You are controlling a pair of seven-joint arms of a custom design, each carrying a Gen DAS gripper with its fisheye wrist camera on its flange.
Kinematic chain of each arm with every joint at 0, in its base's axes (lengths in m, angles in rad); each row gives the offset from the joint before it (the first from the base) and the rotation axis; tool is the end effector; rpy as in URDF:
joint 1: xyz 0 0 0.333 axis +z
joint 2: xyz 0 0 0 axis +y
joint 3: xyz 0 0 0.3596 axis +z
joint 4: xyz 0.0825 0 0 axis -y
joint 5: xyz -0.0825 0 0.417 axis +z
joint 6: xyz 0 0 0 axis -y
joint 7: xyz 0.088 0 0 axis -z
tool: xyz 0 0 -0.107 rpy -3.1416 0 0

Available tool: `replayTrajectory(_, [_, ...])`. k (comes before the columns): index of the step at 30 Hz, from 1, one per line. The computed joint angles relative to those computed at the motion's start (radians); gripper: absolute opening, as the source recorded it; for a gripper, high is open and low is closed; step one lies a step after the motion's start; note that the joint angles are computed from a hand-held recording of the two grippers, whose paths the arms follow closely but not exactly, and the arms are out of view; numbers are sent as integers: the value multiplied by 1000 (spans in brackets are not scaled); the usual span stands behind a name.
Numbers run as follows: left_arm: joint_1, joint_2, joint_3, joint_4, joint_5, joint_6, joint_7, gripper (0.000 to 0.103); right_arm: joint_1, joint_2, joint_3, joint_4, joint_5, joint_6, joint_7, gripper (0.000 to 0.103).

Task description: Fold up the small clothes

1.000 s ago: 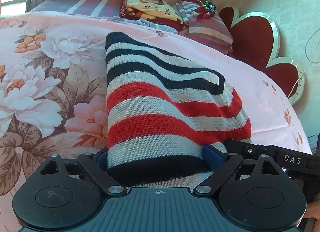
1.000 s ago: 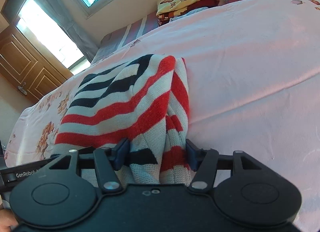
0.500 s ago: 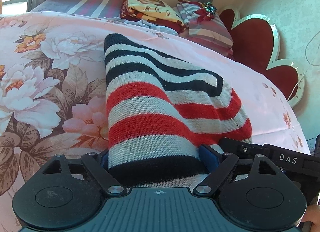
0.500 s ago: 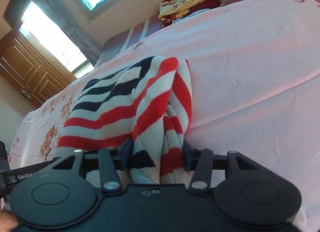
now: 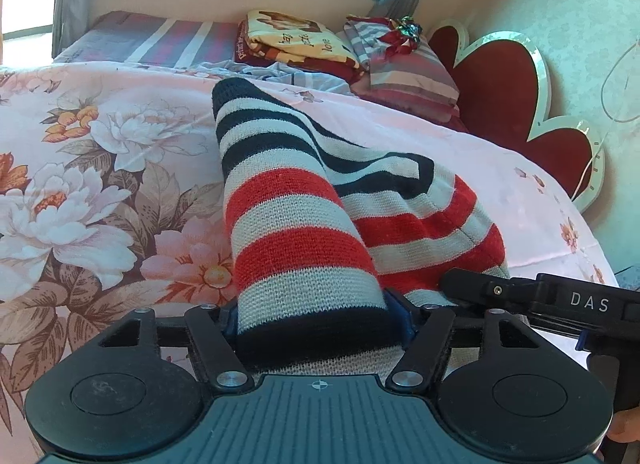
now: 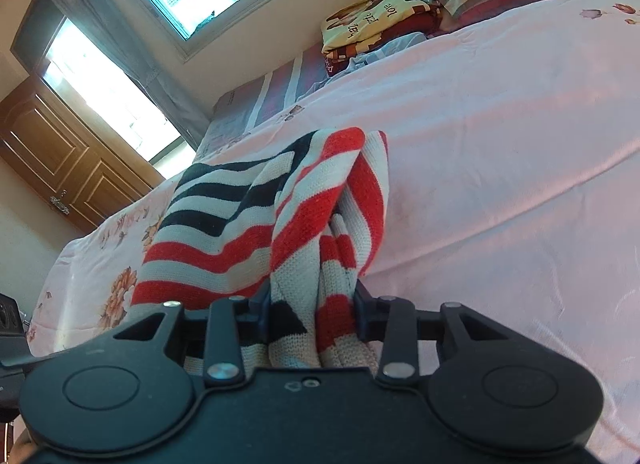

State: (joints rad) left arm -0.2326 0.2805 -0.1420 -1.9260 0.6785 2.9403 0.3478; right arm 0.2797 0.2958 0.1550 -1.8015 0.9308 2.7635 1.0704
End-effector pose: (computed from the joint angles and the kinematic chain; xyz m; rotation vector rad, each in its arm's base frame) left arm 0.6319 -0.2834 0.4458 -2.0903 1.6184 -0.9910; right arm 0.6644 0.2590 0.4710 -1.7147 1.4830 0.0086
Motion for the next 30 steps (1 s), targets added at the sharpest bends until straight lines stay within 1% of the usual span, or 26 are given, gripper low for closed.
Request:
replayTrajectory(2, [-11, -18, 9, -12, 22, 0, -16, 67, -11, -16, 13, -10, 40, -9, -27, 36])
replayTrajectory(5, [-9, -47, 4, -35, 27, -3, -24, 65, -10, -38, 15, -24, 72, -17, -54, 36])
replayTrajectory(8, [-19, -89, 16, -69, 77, -13, -72, 65, -12, -55, 21, -31, 131, -30, -87, 36])
replayTrajectory(10, [-12, -122, 15, -96, 99, -22, -96, 65, -4, -66, 22, -34, 154, -29, -107, 36])
replayTrajectory(15, [36, -224, 1, -187, 118, -34, -102, 65, 22, -71, 32, -21, 211, -38, -144, 36])
replayTrajectory(17, [62, -272, -2, -236, 112, -33, -84, 65, 39, -64, 39, -10, 227, -33, -146, 36])
replayTrajectory(19, [90, -323, -1, -291, 97, -22, -59, 65, 60, -56, 46, 0, 230, -23, -140, 36])
replayTrajectory(22, [135, -398, 16, -380, 60, 18, 0, 65, 100, -31, 61, 32, 208, 3, -108, 36])
replayTrajectory(24, [161, -443, 38, -441, 25, 56, 56, 65, 133, -9, 72, 57, 184, 32, -75, 36])
replayTrajectory(25, [165, -464, 59, -472, -9, 77, 105, 65, 153, 6, 77, 73, 164, 51, -53, 36])
replayTrajectory(27, [139, -504, 138, -537, -115, 118, 251, 65, 191, 26, 88, 88, 129, 97, -3, 36])
replayTrajectory(30, [63, -546, 286, -602, -257, 152, 468, 65, 263, 64, 88, 118, 36, 164, 114, 36])
